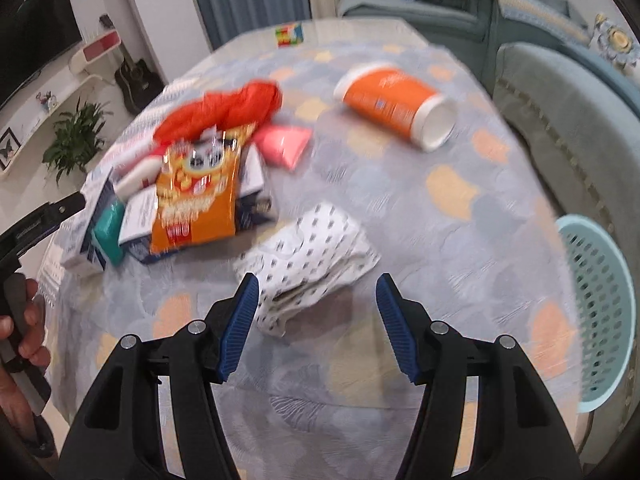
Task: Collect trash
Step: 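Grasp the white milk carton with the left tool while the right tool grasps the polka-dot tissue pack, then carry both items to the blue basket and release them inside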
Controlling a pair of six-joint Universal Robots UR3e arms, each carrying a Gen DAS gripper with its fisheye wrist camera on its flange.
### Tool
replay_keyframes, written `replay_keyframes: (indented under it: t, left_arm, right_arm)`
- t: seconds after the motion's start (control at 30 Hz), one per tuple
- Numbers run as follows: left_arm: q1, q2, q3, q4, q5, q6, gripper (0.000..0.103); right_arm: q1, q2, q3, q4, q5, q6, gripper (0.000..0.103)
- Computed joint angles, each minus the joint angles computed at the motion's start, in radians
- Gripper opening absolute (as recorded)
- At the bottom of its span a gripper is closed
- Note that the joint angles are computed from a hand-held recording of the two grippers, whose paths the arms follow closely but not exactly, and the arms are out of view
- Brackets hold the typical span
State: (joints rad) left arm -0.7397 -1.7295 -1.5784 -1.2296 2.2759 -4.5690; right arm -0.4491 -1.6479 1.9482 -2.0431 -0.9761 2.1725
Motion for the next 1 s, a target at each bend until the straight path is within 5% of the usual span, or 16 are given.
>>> replay_keyframes:
  t: [0.47, 0.67, 0.77, 1.0]
  left_arm:
    - [0.016, 0.006, -0.102, 0.112, -0.052, 0.001, 0.063]
    - [-0.022, 0.001, -0.076, 0.099, 0.018, -0.026, 0.059]
    - [-0.056, 0.002, -0.069, 0.144, 0.071, -0.02, 0.058]
    - [-0.116, -0.057, 0.031, 0.3, 0.151, 0.108, 0.058]
  right_arm:
    - [0.072, 0.072, -0.007, -0.101, -0.007, 0.082, 0.056]
    - [0.076, 0.063, 0.027, -0.175, -0.023, 0.077, 0.014]
    - [0.048, 0.054, 0.028, -0.162, 0.001, 0.067, 0.005]
    - [-0.085, -0.056, 0.062, -0.168, 0.114, 0.06, 0.003]
